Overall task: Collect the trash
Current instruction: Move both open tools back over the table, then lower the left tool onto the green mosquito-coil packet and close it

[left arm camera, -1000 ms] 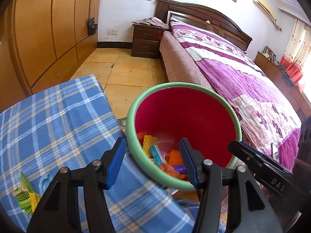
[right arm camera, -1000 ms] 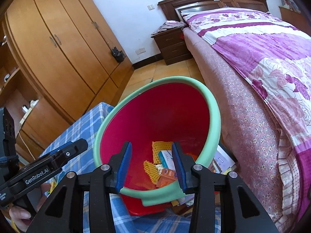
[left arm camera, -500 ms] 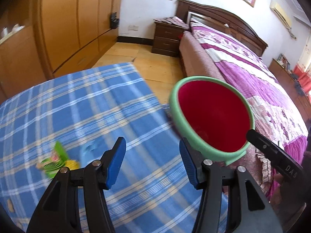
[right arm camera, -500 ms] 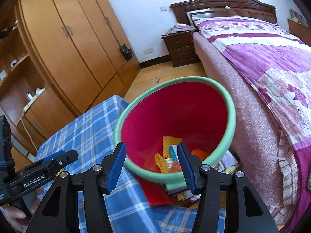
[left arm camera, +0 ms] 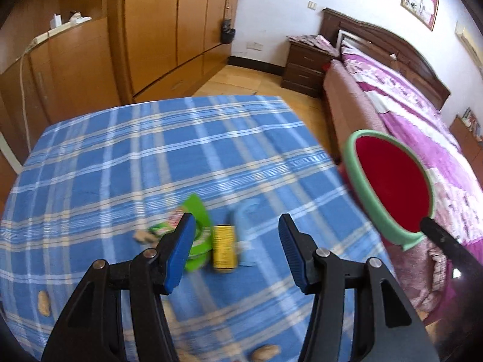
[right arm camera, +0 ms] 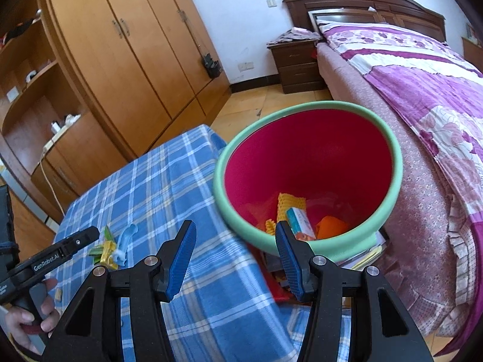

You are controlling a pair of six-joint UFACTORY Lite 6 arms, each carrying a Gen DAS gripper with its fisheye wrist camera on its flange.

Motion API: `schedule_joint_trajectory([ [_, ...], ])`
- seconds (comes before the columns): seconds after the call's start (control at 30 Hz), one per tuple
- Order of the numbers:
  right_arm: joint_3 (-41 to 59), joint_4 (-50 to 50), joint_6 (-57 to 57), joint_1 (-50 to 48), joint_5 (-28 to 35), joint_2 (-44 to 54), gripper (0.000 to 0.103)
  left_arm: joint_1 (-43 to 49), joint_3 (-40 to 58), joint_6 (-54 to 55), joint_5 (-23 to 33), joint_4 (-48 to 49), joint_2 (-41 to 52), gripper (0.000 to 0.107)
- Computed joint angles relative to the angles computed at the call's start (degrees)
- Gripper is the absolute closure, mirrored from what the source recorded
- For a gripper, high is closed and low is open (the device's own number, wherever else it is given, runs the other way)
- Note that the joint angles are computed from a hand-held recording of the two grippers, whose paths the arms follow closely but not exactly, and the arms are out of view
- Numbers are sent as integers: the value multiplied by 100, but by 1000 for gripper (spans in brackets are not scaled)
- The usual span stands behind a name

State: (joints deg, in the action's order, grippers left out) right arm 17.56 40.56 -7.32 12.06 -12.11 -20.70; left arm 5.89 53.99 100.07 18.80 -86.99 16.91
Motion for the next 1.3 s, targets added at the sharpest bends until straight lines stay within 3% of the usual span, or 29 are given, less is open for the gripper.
schedule_joint_trajectory([
  [0.23, 161, 394, -204, 370, -112, 351, 47, 177, 445, -127, -172, 280, 676, 42],
  [0.33, 225, 586, -347, 502, -153, 465, 47, 115, 643, 145, -432, 59, 991, 42],
  [0.53, 335, 616, -310, 600, -183, 704, 47, 205, 825, 762, -267, -578, 1234, 37],
  [0.7, 411, 442, -133, 634, -183, 860, 47, 335, 1151, -108, -82, 224, 1436, 37],
  [1.07, 447, -242, 567, 657, -210, 1069, 47, 804, 268, 425, 495, 59, 728, 37],
  [1.3, 440, -523, 895, 704, -221, 1136, 47, 773, -228, 1014, 427, -535, 484, 37],
])
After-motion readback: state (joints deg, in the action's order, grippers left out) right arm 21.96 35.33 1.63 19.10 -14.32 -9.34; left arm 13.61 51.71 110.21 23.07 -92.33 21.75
